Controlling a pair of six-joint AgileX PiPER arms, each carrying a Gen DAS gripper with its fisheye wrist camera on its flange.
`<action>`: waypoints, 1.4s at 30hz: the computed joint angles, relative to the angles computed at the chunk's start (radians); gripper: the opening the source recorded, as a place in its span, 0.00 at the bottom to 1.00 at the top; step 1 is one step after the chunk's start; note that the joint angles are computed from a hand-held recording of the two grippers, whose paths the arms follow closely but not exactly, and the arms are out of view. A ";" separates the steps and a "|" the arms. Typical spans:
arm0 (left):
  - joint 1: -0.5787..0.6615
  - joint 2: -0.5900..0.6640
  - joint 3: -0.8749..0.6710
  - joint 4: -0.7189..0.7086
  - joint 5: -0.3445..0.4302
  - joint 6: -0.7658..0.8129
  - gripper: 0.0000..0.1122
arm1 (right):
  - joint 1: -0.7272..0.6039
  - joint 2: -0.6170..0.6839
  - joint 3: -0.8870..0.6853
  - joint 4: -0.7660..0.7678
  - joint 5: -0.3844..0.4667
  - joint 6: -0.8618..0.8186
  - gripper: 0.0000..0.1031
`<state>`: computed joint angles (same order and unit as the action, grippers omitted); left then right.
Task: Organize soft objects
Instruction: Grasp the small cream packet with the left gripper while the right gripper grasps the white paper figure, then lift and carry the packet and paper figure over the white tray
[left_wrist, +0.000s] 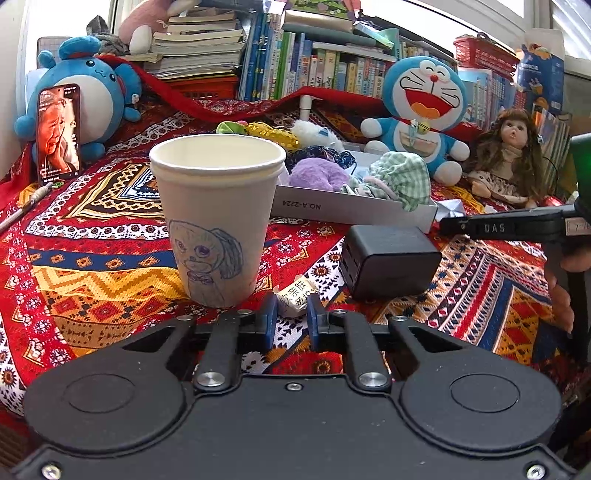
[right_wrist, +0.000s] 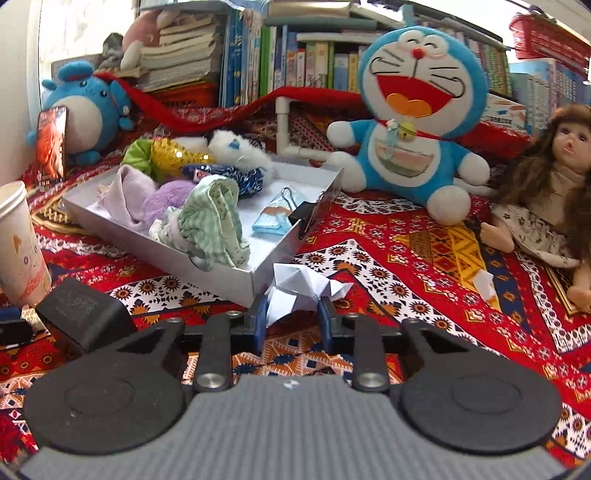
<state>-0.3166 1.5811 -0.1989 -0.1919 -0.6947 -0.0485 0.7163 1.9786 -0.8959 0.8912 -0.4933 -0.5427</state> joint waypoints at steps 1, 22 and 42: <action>0.003 -0.007 0.006 0.008 0.003 -0.003 0.14 | 0.004 -0.003 0.009 0.000 -0.013 0.011 0.32; -0.009 -0.036 0.058 0.024 -0.038 0.042 0.37 | 0.176 -0.097 0.170 0.011 -0.159 0.083 0.48; -0.058 0.044 0.014 -0.039 -0.078 0.077 0.26 | 0.210 -0.024 0.127 0.103 -0.228 0.132 0.65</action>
